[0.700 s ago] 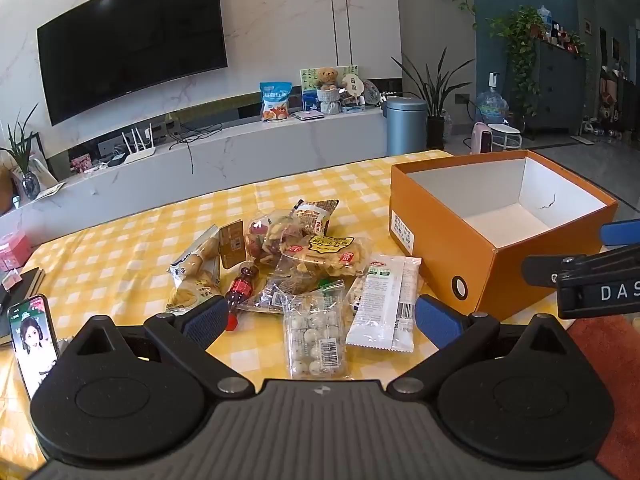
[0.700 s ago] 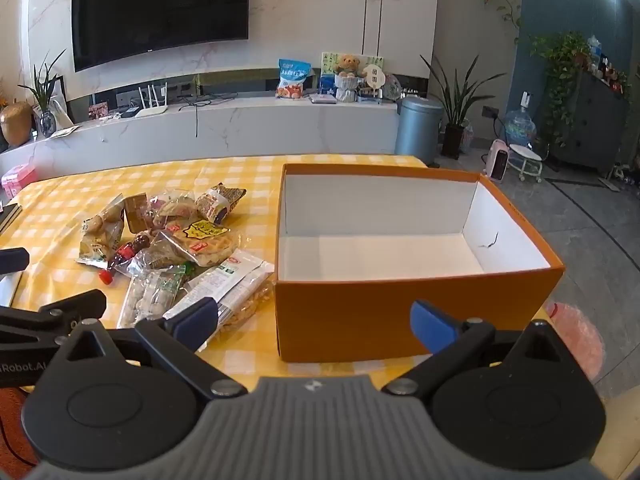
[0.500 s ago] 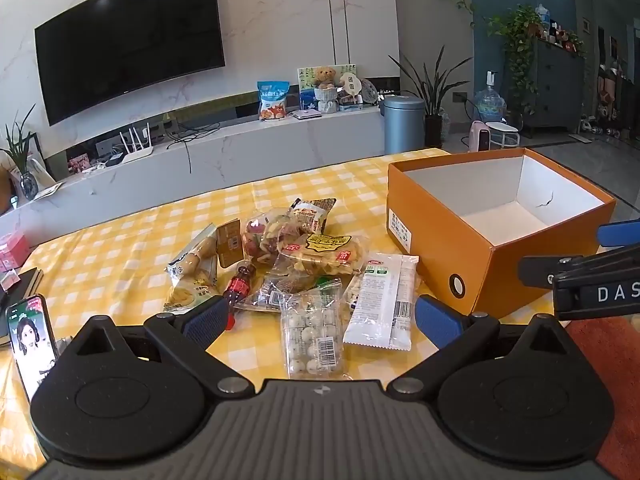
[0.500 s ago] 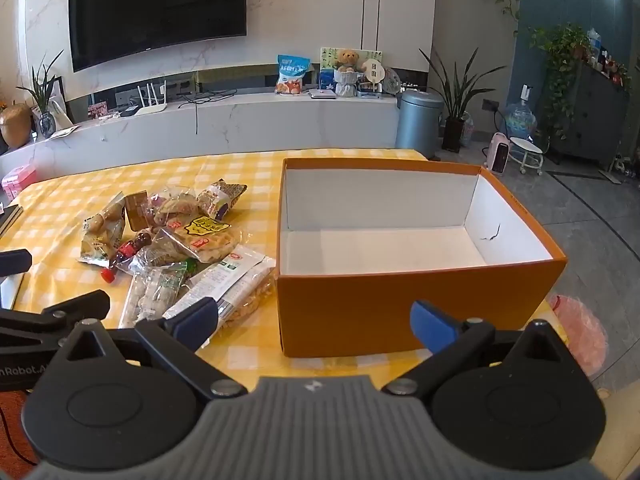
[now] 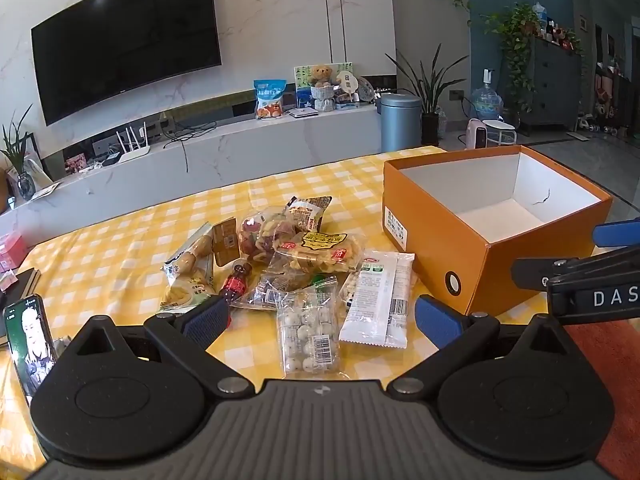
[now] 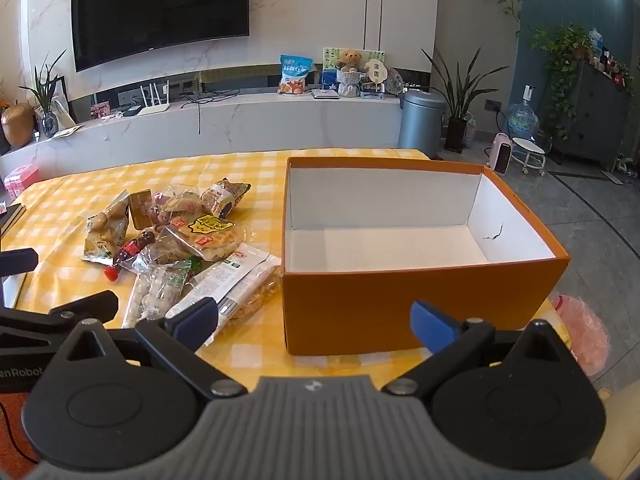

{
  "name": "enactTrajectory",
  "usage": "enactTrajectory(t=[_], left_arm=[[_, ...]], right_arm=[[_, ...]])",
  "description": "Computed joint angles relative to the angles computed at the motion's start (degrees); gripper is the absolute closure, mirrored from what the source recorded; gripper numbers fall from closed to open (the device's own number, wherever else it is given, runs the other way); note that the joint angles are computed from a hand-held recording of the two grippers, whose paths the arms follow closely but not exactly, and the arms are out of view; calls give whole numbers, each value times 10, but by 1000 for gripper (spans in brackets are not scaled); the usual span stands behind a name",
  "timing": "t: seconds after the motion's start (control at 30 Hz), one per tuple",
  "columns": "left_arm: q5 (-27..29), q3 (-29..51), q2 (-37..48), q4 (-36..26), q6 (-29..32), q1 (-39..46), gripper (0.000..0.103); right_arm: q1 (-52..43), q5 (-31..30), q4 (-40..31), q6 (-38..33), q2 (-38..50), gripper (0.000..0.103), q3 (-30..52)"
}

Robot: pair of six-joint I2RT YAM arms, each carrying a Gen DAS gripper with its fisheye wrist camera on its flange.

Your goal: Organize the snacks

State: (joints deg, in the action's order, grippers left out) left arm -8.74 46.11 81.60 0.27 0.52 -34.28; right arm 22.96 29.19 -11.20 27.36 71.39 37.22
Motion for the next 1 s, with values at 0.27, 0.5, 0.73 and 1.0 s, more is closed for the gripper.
enactTrajectory(t=[0.27, 0.5, 0.73, 1.0], left_arm=[[-2, 0, 0, 0, 1, -1, 0], [-6, 0, 0, -1, 3, -3, 0], [-7, -2, -2, -2, 3, -3, 0], [-8, -5, -3, -2, 4, -4, 0]], right_arm=[[6, 5, -1, 0, -2, 3, 1], [9, 7, -5, -1, -9, 3, 2], [17, 15, -4, -4, -9, 3, 3], [20, 22, -8, -3, -9, 3, 4]])
